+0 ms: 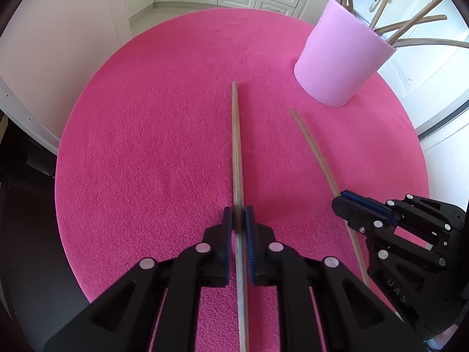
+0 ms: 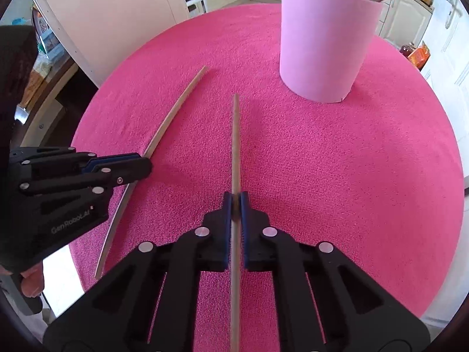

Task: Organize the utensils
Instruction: 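Lift both held chopsticks upright and carry them over the pink cup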

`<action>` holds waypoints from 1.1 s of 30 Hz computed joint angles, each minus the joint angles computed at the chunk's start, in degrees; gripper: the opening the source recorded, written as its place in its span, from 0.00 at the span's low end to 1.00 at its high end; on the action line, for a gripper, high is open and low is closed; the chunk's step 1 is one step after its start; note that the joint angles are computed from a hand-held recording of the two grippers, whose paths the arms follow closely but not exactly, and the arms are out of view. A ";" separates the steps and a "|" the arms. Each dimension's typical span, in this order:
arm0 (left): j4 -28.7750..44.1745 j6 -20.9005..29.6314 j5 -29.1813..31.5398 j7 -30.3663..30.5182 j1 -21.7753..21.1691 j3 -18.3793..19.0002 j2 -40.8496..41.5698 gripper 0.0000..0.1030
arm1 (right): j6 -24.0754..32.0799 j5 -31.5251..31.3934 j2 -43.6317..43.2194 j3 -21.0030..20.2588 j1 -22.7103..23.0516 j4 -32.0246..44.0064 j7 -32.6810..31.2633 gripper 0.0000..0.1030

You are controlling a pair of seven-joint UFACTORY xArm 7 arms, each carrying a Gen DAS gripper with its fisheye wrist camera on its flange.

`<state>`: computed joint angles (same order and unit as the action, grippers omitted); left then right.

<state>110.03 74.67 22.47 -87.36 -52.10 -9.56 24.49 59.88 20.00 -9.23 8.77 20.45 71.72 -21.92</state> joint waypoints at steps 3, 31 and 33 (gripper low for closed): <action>-1.35 -1.67 2.65 -2.18 -0.99 0.61 -0.59 0.07 | -2.16 4.58 -2.42 -1.48 -0.14 -2.35 -3.17 0.06; 26.05 1.66 35.34 0.04 -18.68 15.02 15.33 0.07 | -18.19 39.10 -13.95 -11.03 2.29 -7.79 -26.41 0.06; 23.43 1.43 36.49 -1.05 -20.07 16.38 13.50 0.07 | -18.24 40.40 -13.73 -11.53 2.69 -7.36 -27.24 0.06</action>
<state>133.47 76.11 58.96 -88.41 -72.16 6.82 37.99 41.64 60.41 -22.96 -2.76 23.14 64.37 -49.16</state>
